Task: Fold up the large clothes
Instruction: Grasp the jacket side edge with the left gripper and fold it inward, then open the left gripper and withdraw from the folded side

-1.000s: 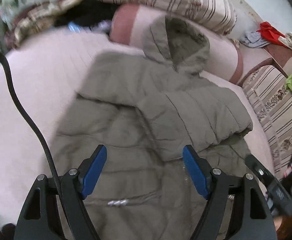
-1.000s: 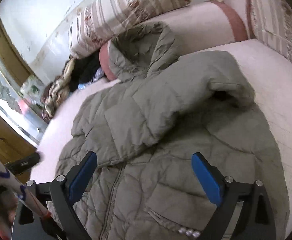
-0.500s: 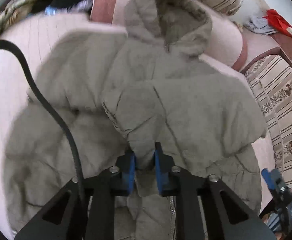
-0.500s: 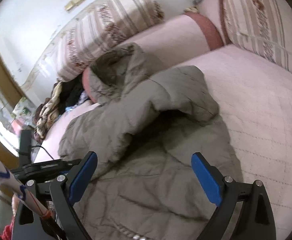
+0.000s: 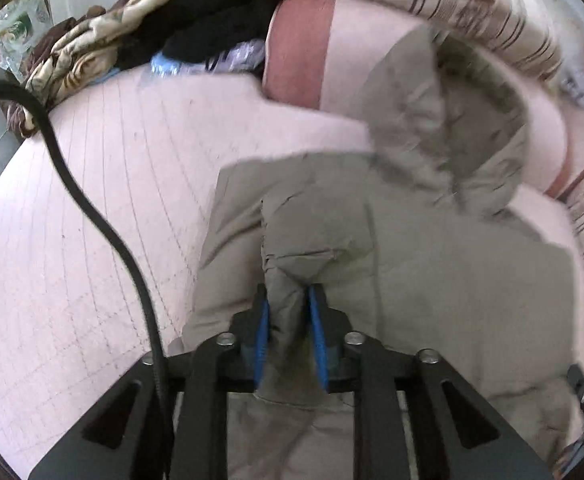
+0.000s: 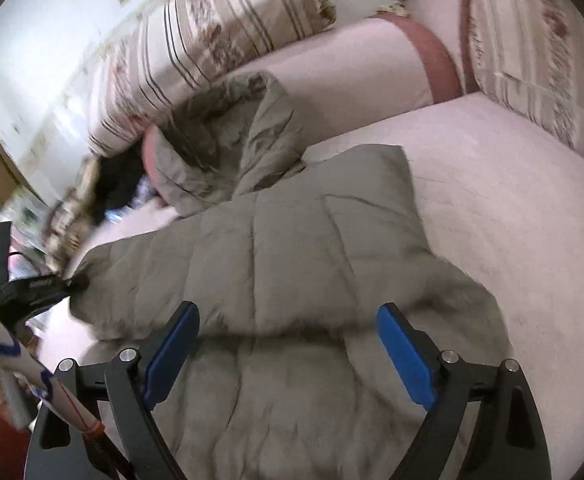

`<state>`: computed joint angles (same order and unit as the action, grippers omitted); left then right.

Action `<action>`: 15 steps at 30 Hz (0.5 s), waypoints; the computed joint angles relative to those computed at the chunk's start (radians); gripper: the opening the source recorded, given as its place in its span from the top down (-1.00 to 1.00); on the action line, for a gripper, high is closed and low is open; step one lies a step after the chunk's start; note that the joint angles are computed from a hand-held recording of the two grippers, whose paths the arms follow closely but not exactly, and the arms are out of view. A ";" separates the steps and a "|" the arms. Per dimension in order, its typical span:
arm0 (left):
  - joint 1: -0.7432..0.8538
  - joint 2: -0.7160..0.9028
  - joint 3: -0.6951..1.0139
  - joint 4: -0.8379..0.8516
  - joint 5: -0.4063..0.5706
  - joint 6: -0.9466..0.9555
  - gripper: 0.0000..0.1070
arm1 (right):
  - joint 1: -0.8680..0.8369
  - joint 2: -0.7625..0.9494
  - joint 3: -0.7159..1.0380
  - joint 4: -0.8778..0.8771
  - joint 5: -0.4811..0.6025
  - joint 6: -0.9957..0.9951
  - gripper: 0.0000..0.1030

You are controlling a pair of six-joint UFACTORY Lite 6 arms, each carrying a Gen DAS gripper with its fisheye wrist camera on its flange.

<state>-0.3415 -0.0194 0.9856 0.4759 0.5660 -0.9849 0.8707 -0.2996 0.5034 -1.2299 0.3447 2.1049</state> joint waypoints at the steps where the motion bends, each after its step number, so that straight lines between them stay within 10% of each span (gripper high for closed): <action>1: 0.012 -0.010 -0.028 0.014 -0.016 -0.008 0.40 | -0.033 0.075 0.038 -0.016 -0.030 0.001 -0.74; 5: 0.058 -0.087 -0.071 -0.084 -0.036 0.108 0.25 | -0.110 0.223 0.121 0.076 -0.092 -0.101 -0.74; 10: -0.041 -0.397 -0.210 0.009 0.117 0.019 0.09 | 0.091 -0.042 0.037 0.263 0.079 -0.206 -0.74; 15: -0.524 -0.799 -0.329 0.192 0.609 -0.349 -0.11 | 0.568 -0.139 0.056 0.213 0.480 0.056 -0.74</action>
